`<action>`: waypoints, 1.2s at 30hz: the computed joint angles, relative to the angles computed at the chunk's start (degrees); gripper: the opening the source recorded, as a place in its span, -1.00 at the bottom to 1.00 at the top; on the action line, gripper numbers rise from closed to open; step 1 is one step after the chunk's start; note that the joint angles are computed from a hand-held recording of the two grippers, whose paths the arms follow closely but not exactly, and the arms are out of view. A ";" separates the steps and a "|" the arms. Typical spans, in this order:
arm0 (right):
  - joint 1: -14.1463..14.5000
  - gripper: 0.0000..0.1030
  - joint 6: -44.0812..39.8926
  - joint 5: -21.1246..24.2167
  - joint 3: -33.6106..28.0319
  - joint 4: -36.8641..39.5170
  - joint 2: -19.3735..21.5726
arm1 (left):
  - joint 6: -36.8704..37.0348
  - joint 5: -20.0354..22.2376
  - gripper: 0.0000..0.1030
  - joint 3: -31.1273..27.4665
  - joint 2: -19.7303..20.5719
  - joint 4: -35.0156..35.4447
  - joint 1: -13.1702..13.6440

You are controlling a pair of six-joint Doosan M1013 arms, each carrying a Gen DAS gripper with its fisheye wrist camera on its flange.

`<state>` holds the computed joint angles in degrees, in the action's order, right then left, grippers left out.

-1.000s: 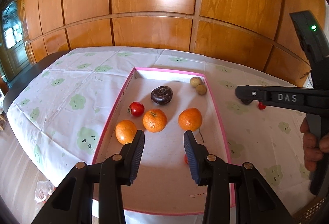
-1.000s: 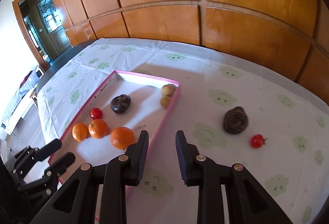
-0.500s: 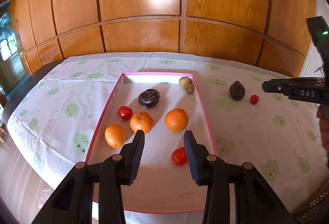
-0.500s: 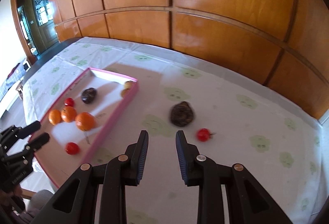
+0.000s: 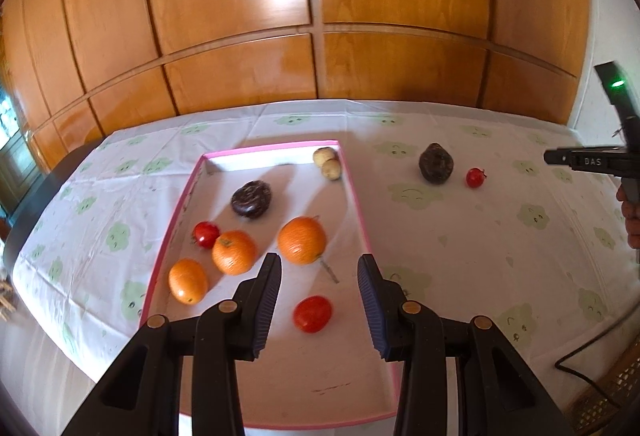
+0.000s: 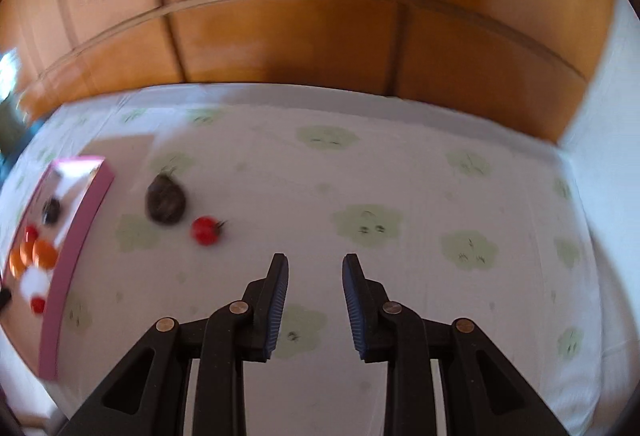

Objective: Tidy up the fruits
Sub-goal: 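Move the left tool toward the dark fruit while the right tool approaches the red tomato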

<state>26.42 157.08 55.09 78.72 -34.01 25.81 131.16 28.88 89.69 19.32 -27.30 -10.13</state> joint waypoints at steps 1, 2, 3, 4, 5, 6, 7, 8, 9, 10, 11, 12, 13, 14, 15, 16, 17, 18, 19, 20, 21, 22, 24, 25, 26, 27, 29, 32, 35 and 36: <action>-0.18 -0.46 0.62 0.21 0.13 0.13 -0.11 | 0.05 0.07 -0.21 -0.16 0.09 0.13 -0.26; -0.25 -0.46 1.13 0.63 0.02 0.06 -0.06 | 0.01 0.28 -0.21 -0.42 0.22 0.36 -0.62; -0.25 -0.46 1.48 0.73 0.12 -0.01 -0.16 | 0.11 0.46 -0.21 -0.59 0.31 0.38 -0.89; -0.27 -0.46 1.69 0.73 0.20 -0.01 -0.25 | 0.42 0.64 -0.21 -0.78 0.39 0.34 -1.29; -0.18 -0.46 1.69 0.89 0.07 -0.05 -0.21 | 0.73 0.71 -0.21 -0.90 0.43 0.26 -1.58; -0.15 -0.46 1.64 0.98 0.01 -0.13 -0.20 | 1.03 0.76 -0.21 -0.99 0.46 0.19 -1.87; -0.11 -0.46 1.68 1.06 -0.08 -0.26 -0.16 | 1.43 0.89 -0.21 -1.10 0.51 0.08 -2.18; -0.06 -0.46 1.79 1.02 -0.04 -0.36 -0.21 | 1.75 1.09 -0.21 -1.24 0.58 0.06 -2.53; -0.07 -0.46 1.87 0.87 -0.01 -0.34 -0.29 | 1.92 1.27 -0.21 -1.32 0.61 0.10 -2.80; -0.08 -0.46 1.99 0.76 0.05 -0.24 -0.36 | 2.13 1.48 -0.21 -1.45 0.69 0.23 -3.14; -0.21 -0.46 2.13 0.57 0.22 -0.16 -0.42 | 2.24 1.53 -0.21 -1.50 0.72 0.37 -3.44; -0.23 -0.46 2.14 0.53 0.24 -0.06 -0.47 | 2.53 1.60 -0.21 -1.55 0.75 0.36 -3.71; -0.25 -0.46 2.12 0.59 0.21 0.02 -0.49 | 2.74 1.71 -0.21 -1.61 0.80 0.45 -3.99; -0.27 -0.46 2.13 0.58 0.25 0.05 -0.51 | 2.87 1.80 -0.21 -1.62 0.83 0.51 -4.17; -0.28 -0.46 2.14 0.52 0.27 0.08 -0.55 | 2.94 1.93 -0.21 -1.72 0.92 0.70 -4.43; -0.31 -0.46 2.08 0.43 0.25 0.14 -0.55 | 2.93 2.13 -0.21 -1.87 1.05 0.90 -4.66; -0.32 -0.46 2.06 0.36 0.29 0.19 -0.60 | 2.90 2.30 -0.21 -2.00 1.17 1.03 -4.80; -0.33 -0.46 1.94 0.29 0.29 0.28 -0.62 | 2.72 2.52 -0.21 -2.16 1.33 1.33 -5.01; -0.34 -0.46 1.84 0.31 0.25 0.33 -0.61 | 2.55 2.65 -0.21 -2.26 1.45 1.56 -5.17; -0.35 -0.46 1.83 0.30 0.27 0.30 -0.62 | 2.41 2.80 -0.21 -2.39 1.59 1.82 -5.35; -0.36 -0.46 1.81 0.23 0.28 0.29 -0.64 | 2.28 2.94 -0.21 -2.54 1.75 2.07 -5.54; -0.37 -0.46 1.78 0.17 0.30 0.31 -0.66 | 2.11 3.10 -0.21 -2.69 1.90 2.34 -5.71; -0.38 -0.46 1.78 0.32 0.27 0.19 -0.66 | 1.66 3.54 -0.21 -3.02 2.22 2.81 -5.93; -0.42 -0.46 1.83 0.33 0.28 0.22 -0.67 | 1.37 3.76 -0.21 -3.18 2.38 3.05 -6.03; -0.44 -0.46 1.90 0.30 0.27 0.27 -0.64 | 0.89 4.01 -0.21 -3.39 2.58 3.44 -6.16; -0.47 -0.46 2.09 0.34 0.29 0.28 -0.65 | 0.48 4.31 -0.21 -3.63 2.80 3.75 -6.27; -0.52 -0.45 2.23 0.44 0.22 0.33 -0.61 | -0.42 4.90 -0.21 -4.11 3.23 4.32 -6.41; -0.59 -0.46 2.03 0.55 0.09 0.71 -0.53 | -2.36 6.67 -0.21 -5.38 4.19 4.97 -6.46; -0.58 -0.46 1.92 0.43 0.10 0.73 -0.57 | -4.23 8.73 -0.21 -6.92 5.22 5.29 -6.37; -0.59 -0.46 1.90 0.40 0.10 0.76 -0.59 | -4.58 9.25 -0.21 -7.41 5.53 5.24 -6.35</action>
